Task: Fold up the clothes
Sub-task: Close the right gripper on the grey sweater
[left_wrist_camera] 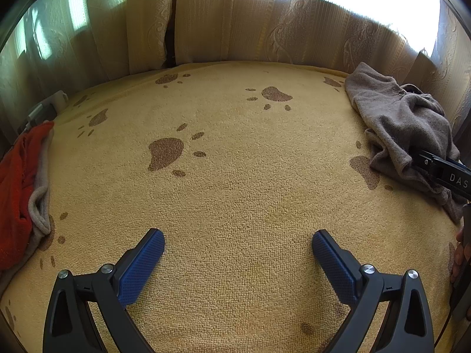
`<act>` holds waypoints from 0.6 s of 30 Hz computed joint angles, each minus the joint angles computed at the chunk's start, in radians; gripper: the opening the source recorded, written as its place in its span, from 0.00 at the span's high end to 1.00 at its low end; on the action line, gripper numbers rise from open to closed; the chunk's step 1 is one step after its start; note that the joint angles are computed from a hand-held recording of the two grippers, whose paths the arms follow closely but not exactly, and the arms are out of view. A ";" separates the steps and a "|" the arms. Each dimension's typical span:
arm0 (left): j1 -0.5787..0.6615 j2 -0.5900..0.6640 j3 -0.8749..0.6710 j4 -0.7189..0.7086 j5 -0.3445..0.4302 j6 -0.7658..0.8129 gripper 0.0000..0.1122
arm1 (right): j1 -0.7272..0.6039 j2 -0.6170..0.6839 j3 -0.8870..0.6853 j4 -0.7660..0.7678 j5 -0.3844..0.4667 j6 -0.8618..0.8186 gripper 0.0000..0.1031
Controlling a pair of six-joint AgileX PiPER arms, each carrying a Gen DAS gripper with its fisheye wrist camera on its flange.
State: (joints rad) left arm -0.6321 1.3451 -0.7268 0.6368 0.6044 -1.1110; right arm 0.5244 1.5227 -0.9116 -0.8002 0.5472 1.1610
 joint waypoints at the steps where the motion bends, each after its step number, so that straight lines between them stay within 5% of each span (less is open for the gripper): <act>1: 0.000 0.000 0.001 0.000 0.000 0.000 0.09 | 0.005 -0.007 0.008 -0.019 -0.004 0.019 0.00; 3: 0.001 -0.003 0.002 -0.002 0.000 0.002 0.09 | 0.025 -0.024 0.026 -0.082 -0.003 0.081 0.03; 5: 0.002 -0.005 0.003 -0.003 0.001 0.004 0.09 | 0.065 -0.035 0.037 -0.180 0.028 0.172 0.22; 7: 0.002 -0.004 0.002 -0.003 0.001 0.003 0.09 | 0.124 -0.031 0.038 -0.289 0.087 0.260 0.61; 10: 0.001 -0.004 0.002 -0.002 0.002 0.002 0.09 | 0.223 -0.026 0.046 -0.435 0.200 0.362 0.84; 13: 0.000 -0.004 0.002 -0.001 0.002 0.000 0.09 | 0.325 -0.034 0.061 -0.557 0.327 0.444 0.89; 18: 0.000 -0.004 0.002 -0.001 0.002 0.000 0.09 | 0.423 -0.083 0.036 -0.594 0.412 0.418 0.90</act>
